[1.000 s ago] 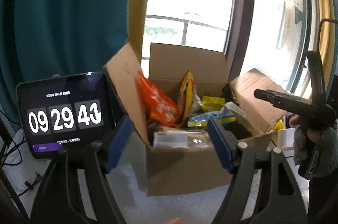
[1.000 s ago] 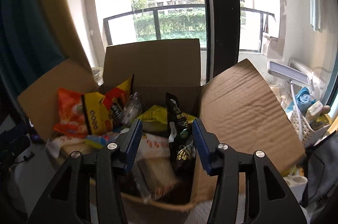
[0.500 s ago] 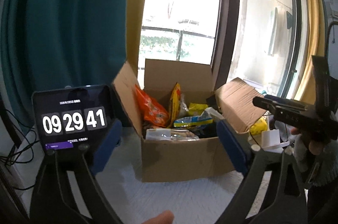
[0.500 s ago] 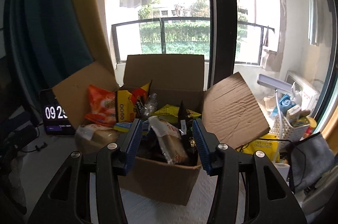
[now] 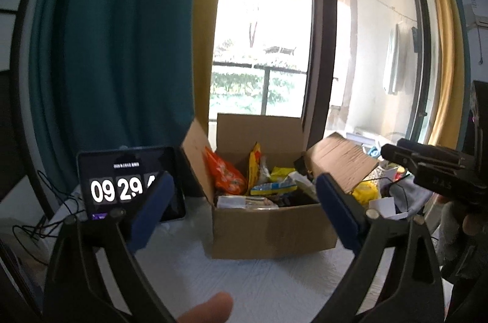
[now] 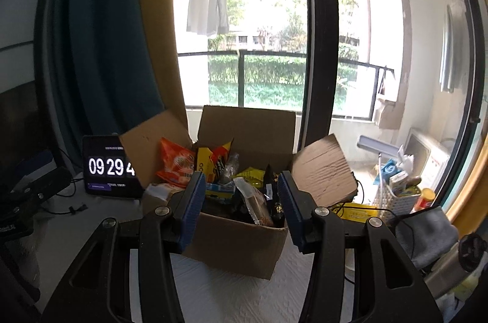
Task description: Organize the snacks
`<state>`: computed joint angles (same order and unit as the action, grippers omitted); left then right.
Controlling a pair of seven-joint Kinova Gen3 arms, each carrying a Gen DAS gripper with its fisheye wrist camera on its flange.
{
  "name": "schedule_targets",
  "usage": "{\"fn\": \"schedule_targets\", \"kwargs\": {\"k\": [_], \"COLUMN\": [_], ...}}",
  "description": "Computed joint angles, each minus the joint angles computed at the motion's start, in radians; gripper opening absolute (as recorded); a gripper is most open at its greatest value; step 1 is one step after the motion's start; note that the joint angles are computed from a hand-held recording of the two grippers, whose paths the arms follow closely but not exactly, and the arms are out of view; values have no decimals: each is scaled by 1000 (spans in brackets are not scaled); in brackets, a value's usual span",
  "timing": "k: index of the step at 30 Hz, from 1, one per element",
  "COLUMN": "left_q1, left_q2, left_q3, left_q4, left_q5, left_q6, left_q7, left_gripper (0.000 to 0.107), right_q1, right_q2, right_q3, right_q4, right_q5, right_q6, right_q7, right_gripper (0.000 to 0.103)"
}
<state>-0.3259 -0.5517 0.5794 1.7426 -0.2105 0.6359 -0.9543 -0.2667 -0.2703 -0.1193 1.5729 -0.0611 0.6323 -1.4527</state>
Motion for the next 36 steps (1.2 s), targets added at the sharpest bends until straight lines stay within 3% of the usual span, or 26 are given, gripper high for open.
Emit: {"fn": "schedule_targets", "kwargs": {"k": [8, 17, 29, 36], "left_q1": [-27, -3, -4, 21], "left_q2": [-120, -232, -470, -532], "left_q3": [7, -10, -33, -57], "left_q4": [12, 70, 170, 202], "left_q5": [26, 125, 210, 274], "left_q6": [15, 37, 94, 132], "left_q7": [-6, -28, -52, -73], "left_gripper": [96, 96, 96, 96], "right_q1": [24, 37, 48, 72], "right_q2": [-125, -261, -460, -545], "right_q3": [-47, -70, -99, -125], "right_q4": [52, 135, 336, 383], "right_q5": [40, 44, 25, 19], "right_q6": [1, -1, -51, 27], "right_q7": [-34, -56, -93, -116], "right_gripper": [54, 61, 62, 62]}}
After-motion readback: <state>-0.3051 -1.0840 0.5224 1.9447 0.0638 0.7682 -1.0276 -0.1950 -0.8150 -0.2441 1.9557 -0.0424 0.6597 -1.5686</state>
